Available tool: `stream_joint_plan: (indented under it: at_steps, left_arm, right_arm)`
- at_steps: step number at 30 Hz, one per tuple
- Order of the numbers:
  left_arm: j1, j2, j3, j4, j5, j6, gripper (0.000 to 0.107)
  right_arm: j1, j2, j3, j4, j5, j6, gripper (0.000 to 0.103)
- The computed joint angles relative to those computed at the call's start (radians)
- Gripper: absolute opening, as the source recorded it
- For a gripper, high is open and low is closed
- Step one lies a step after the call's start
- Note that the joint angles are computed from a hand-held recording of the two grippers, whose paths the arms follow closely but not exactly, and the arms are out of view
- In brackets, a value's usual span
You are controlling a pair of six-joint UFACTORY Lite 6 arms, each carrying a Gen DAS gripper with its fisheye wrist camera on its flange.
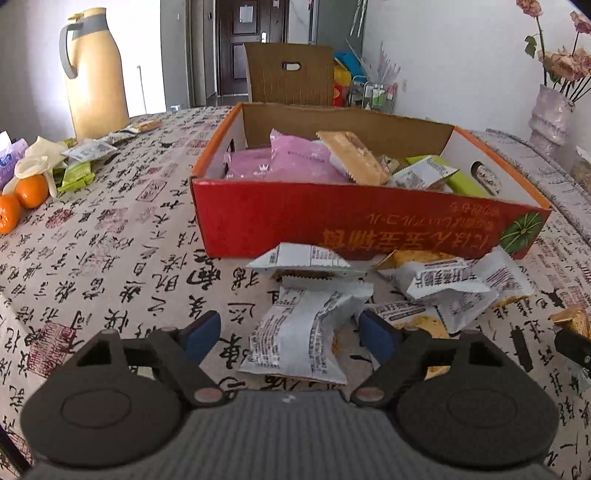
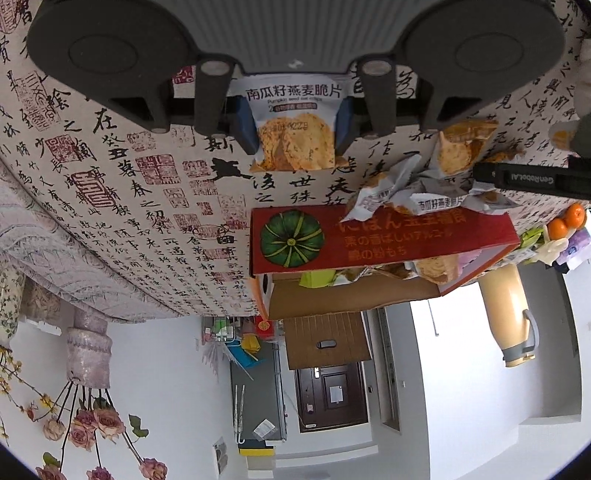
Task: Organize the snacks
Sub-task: 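Grasp a cookie packet with the right gripper while the left gripper grasps a white printed packet, then carry the white packet with the left gripper while the right gripper carries the cookie packet to the box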
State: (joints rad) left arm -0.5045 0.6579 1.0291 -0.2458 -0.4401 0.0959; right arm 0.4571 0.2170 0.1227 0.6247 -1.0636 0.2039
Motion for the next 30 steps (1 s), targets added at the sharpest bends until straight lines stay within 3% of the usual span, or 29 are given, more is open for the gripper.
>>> stream_joint_plan:
  at_steps: [7,15,30]
  left_arm:
    - [-0.002,-0.006,-0.014,0.043,-0.011,-0.025,0.053]
    - [-0.006,-0.044,-0.070,0.058,-0.046,-0.032,0.046]
    - [-0.041,-0.248,-0.278,0.111,-0.164,-0.058,0.046]
  right_arm:
    - [0.006,0.018,0.007,-0.009,-0.006,0.010,0.043]
    - [0.051,-0.006,-0.004,0.037,0.001,-0.002,0.043]
    - [0.091,-0.099,-0.004,0.113,0.023,-0.093,0.043]
